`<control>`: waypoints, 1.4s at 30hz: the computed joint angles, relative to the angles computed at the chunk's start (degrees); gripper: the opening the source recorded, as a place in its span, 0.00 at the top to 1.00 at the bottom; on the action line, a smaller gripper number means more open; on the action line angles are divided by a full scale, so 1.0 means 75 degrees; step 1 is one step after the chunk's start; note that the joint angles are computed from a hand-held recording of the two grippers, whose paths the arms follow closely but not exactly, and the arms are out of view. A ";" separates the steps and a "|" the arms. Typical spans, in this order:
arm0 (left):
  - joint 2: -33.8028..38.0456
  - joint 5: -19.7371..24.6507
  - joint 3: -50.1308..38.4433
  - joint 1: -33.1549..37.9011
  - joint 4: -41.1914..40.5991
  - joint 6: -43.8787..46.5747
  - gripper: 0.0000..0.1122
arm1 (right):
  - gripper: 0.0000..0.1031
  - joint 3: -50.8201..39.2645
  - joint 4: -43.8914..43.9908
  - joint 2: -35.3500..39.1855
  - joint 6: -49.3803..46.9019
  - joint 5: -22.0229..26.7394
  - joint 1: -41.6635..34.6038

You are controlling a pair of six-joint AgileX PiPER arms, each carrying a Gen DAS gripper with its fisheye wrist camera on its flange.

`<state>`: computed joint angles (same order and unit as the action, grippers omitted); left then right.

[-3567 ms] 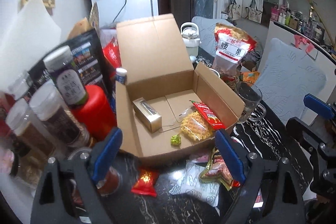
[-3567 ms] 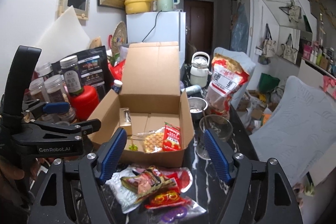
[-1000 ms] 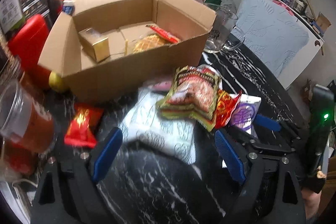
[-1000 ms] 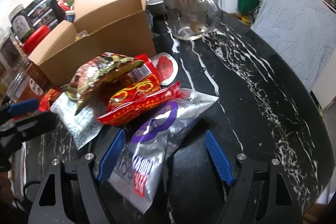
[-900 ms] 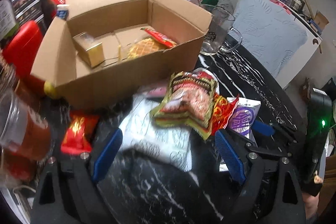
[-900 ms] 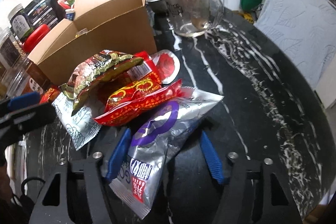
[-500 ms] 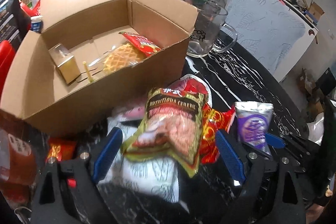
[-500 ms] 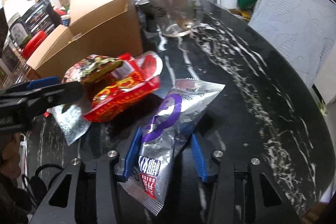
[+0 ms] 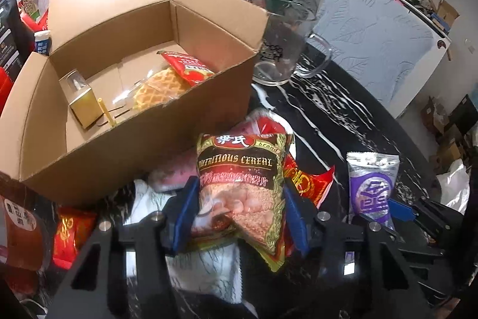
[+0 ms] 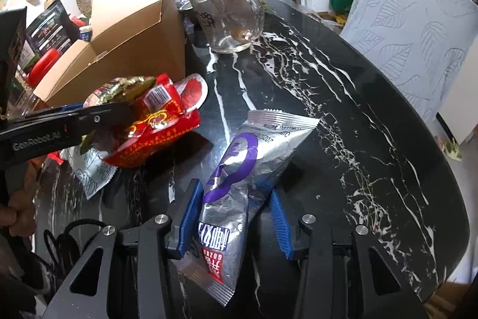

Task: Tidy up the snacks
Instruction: 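Grasp the cereal bag with the left gripper while the right gripper grasps the silver-purple packet, then lift both held packets and carry them over the cardboard box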

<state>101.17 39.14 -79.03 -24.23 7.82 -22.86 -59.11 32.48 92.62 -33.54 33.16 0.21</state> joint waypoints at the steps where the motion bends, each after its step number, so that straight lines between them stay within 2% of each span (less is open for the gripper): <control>1: -0.0107 -0.0011 0.0100 -0.0052 0.0045 -0.0072 0.53 | 0.57 0.0050 0.0018 -0.0044 -0.0025 0.0012 -0.0019; 12: -0.1585 -0.0075 0.1717 -0.0856 0.0054 -0.0564 0.53 | 0.58 0.1074 0.0661 -0.0961 -0.0776 0.0323 -0.0421; 15: -0.1667 -0.0279 0.2010 -0.0910 0.0157 -0.0817 0.53 | 0.58 0.1363 0.0727 -0.1232 -0.0859 0.0341 -0.0446; 19: -0.1582 -0.0591 0.2148 -0.0756 -0.0414 -0.0549 0.53 | 0.58 0.1627 0.0645 -0.1527 -0.0762 0.0318 -0.0400; 22: -0.1312 -0.0451 0.1973 -0.0630 -0.0905 -0.0164 0.46 | 0.58 0.1783 0.0581 -0.1728 -0.0665 0.0311 -0.0386; 24: -0.1131 -0.0384 0.1871 -0.0654 -0.0809 -0.0353 0.35 | 0.58 0.1836 0.0601 -0.1792 -0.0660 0.0323 -0.0406; 26: -0.0961 -0.0471 0.1844 -0.0685 -0.0797 -0.0406 0.31 | 0.58 0.1886 0.0540 -0.1853 -0.0594 0.0291 -0.0402; 28: -0.0783 -0.0376 0.1732 -0.0676 -0.0913 -0.0323 0.30 | 0.58 0.1893 0.0480 -0.1872 -0.0525 0.0263 -0.0384; 29: -0.0548 -0.0098 0.1510 -0.0728 -0.0764 -0.0496 0.30 | 0.58 0.1874 0.0476 -0.1858 -0.0497 0.0266 -0.0383; 30: -0.0491 -0.0069 0.1442 -0.0866 -0.0309 -0.0812 0.30 | 0.58 0.1865 0.0485 -0.1848 -0.0491 0.0262 -0.0391; 33: -0.0365 0.0048 0.1318 -0.1148 0.0207 -0.1167 0.30 | 0.58 0.1824 0.0473 -0.1803 -0.0446 0.0235 -0.0390; 37: -0.0554 -0.0464 0.1673 -0.1235 0.0472 -0.1571 0.30 | 0.58 0.1812 0.0479 -0.1735 -0.0431 0.0204 -0.0366; 38: -0.0636 -0.0592 0.1799 -0.1230 0.0504 -0.1669 0.33 | 0.58 0.1822 0.0497 -0.1729 -0.0452 0.0199 -0.0374; 39: -0.0706 -0.0624 0.1878 -0.1278 0.0684 -0.1933 0.44 | 0.58 0.1831 0.0545 -0.1731 -0.0503 0.0199 -0.0390; 42: -0.0922 -0.0749 0.2110 -0.1270 0.0833 -0.2127 0.47 | 0.59 0.1867 0.0628 -0.1750 -0.0624 0.0174 -0.0411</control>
<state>94.26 33.53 -63.20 -33.76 14.07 -38.81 -45.11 37.19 79.49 -38.23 34.47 -2.88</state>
